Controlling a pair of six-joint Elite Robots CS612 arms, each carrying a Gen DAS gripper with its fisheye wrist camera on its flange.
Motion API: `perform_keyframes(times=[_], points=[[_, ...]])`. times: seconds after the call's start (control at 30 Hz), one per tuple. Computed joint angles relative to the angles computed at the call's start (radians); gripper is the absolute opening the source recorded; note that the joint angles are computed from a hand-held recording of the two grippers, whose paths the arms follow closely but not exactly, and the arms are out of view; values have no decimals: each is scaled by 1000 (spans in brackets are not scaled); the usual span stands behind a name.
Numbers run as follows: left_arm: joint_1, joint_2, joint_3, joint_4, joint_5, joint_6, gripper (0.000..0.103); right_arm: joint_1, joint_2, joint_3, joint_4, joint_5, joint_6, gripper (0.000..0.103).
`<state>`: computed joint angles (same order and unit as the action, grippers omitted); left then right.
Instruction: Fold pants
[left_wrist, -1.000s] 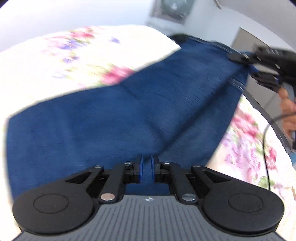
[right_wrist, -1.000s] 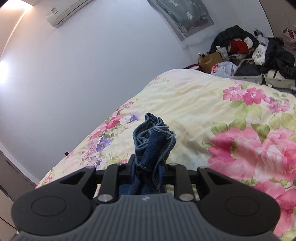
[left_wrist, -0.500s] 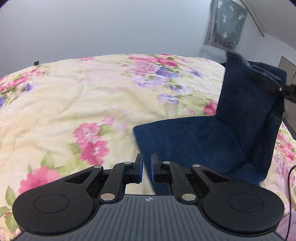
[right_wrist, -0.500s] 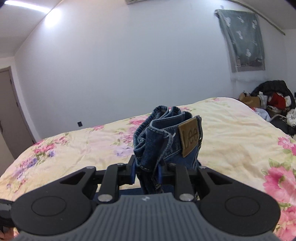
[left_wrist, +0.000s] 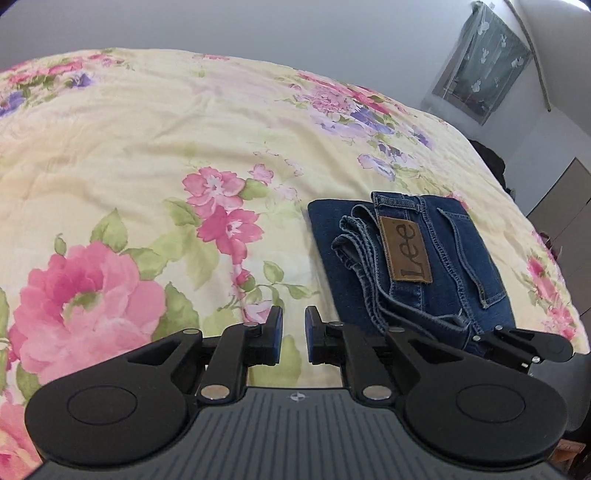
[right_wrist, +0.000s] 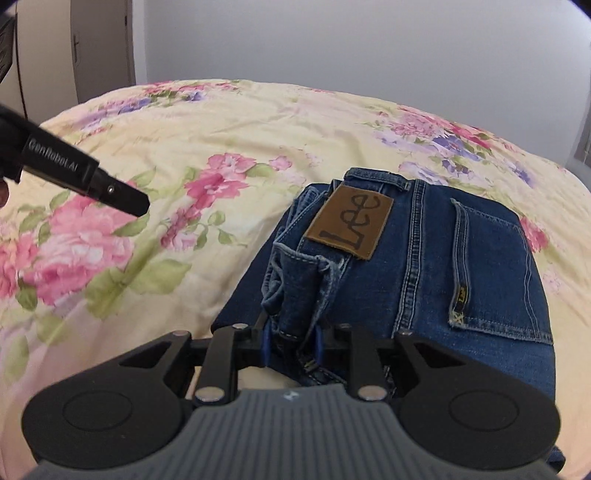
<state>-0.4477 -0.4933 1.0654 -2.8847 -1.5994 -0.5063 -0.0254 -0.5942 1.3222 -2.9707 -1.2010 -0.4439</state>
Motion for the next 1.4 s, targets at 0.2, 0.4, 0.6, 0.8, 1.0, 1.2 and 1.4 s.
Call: perform_keyframes(times=[0.2, 0.4, 0.6, 0.8, 1.0, 1.2, 1.4], points=[[22, 62, -80, -78, -144, -181, 24, -17, -30, -31, 145, 80, -13, 39], [43, 170, -251, -88, -251, -367, 30, -36, -28, -91, 144, 145, 46, 54], [56, 309, -465, -57, -315, -533, 31, -36, 71, -237, 47, -28, 97, 36], [69, 450, -691, -24, -399, -677, 31, -63, 128, -324, 182, -10, 171, 24], [59, 451, -749, 85, -340, -486, 16, -74, 143, -309, 137, 40, 198, 24], [35, 368, -707, 141, -278, -68, 14, -77, 128, -305, 192, 102, 171, 4], [36, 485, -939, 354, -225, -20, 13, -62, 160, -355, 217, 97, 214, 0]])
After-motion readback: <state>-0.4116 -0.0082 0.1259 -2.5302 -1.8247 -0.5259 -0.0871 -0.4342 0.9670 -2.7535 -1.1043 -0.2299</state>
